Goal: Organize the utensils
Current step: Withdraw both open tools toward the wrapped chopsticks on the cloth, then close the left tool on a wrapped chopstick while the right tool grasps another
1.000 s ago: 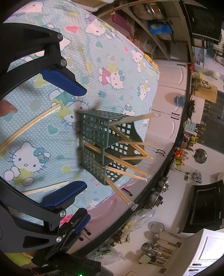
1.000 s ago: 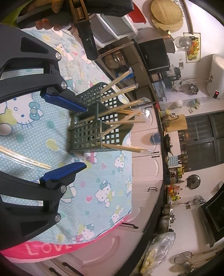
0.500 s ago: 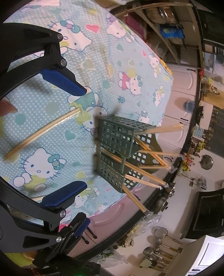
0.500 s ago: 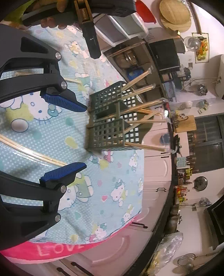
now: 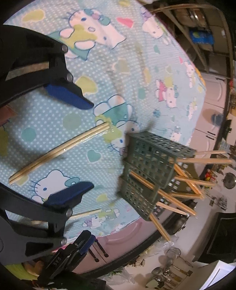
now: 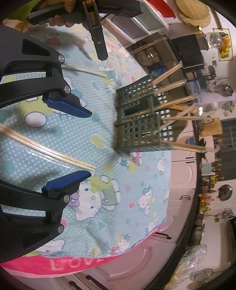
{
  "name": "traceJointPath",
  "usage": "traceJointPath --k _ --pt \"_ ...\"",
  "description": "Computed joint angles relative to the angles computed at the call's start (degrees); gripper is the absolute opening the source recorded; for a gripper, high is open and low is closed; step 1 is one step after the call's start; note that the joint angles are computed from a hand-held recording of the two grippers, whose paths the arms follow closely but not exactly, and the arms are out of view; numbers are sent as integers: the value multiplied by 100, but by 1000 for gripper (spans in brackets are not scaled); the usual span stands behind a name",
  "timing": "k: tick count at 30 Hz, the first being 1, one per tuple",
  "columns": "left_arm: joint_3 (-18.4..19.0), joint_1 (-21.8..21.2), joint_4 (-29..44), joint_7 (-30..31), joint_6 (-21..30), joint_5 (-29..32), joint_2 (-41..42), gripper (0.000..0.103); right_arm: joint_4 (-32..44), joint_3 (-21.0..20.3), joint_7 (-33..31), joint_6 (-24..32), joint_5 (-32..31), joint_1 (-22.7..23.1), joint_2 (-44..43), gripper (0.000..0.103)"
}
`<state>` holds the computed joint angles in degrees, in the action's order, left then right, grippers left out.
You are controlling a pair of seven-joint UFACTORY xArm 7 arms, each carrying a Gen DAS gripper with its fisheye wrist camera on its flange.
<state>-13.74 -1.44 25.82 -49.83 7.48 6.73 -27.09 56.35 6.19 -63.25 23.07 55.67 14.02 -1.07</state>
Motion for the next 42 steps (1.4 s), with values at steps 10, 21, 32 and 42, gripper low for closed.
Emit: traceJointPath --k 10,21,32,42 --pt "540 -585 142 382 -247 -549 680 47 217 29 761 118 -801 -142 352 58" --pt "583 -432 473 480 -191 -601 1070 41 1113 227 2030 635 -1977 -413 1212 58" --pt "453 -172 739 319 -1 -344 1275 33 1615 325 2987 666 -2935 -426 1705 25" --pt "533 -43 1124 -16 427 199 1534 11 1459 597 2500 525 -2348 -691 1510 12"
